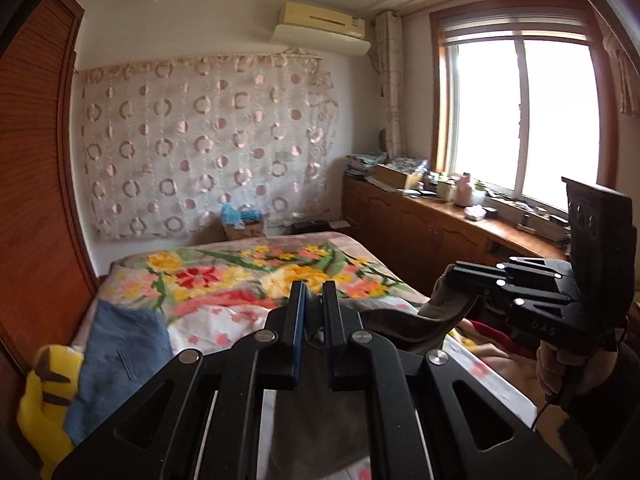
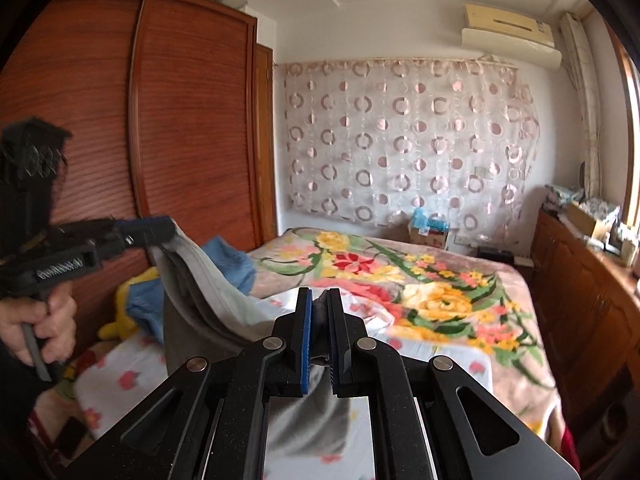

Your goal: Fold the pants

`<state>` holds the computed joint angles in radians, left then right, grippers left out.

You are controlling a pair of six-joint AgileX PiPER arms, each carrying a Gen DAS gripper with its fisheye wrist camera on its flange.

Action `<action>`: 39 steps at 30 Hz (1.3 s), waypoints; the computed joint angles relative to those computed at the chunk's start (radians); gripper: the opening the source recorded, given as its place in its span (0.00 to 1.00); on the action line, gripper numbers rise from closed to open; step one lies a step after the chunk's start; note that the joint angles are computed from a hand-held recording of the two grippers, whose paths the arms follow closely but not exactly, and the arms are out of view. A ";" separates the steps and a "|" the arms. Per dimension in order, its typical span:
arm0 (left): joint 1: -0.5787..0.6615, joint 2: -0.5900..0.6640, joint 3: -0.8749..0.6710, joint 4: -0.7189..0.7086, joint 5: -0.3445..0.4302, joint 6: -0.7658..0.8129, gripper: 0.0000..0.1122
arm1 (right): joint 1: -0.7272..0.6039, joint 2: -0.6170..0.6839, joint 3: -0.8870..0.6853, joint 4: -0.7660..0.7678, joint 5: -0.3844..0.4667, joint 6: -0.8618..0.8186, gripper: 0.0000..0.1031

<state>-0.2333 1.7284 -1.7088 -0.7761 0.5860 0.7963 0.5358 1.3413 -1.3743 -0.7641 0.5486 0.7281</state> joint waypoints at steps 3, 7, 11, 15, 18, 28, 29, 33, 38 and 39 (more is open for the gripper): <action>-0.012 0.063 -0.109 0.072 -0.016 -0.069 0.08 | -0.029 0.101 -0.156 0.029 0.040 -0.040 0.06; -0.004 0.027 -0.051 0.068 -0.012 -0.031 0.08 | 0.016 0.120 -0.181 -0.063 0.049 0.057 0.06; 0.021 -0.081 0.211 -0.017 -0.036 0.108 0.08 | 0.089 0.071 0.011 -0.134 0.033 0.199 0.06; 0.055 -0.171 0.520 -0.178 -0.064 0.305 0.08 | 0.176 0.016 0.260 -0.197 -0.002 0.395 0.06; 0.056 -0.178 0.676 -0.252 -0.095 0.394 0.08 | 0.220 0.024 0.358 -0.215 -0.019 0.506 0.06; 0.063 -0.244 0.892 -0.379 -0.106 0.482 0.08 | 0.261 -0.009 0.429 -0.154 -0.015 0.508 0.06; 0.062 -0.250 0.907 -0.381 -0.104 0.481 0.08 | 0.274 -0.015 0.437 -0.157 -0.005 0.519 0.06; 0.067 -0.246 0.924 -0.374 -0.109 0.490 0.09 | 0.245 -0.018 0.479 -0.144 -0.042 0.524 0.06; 0.053 -0.217 0.923 -0.353 -0.133 0.468 0.09 | 0.214 0.009 0.450 -0.077 -0.042 0.458 0.06; 0.050 -0.215 0.921 -0.339 -0.140 0.454 0.11 | 0.231 0.009 0.447 -0.080 -0.023 0.466 0.06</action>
<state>-0.1838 1.5134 -0.7875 -1.1152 0.4461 1.2501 0.7670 1.3499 -0.9268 -0.8442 0.5260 1.1944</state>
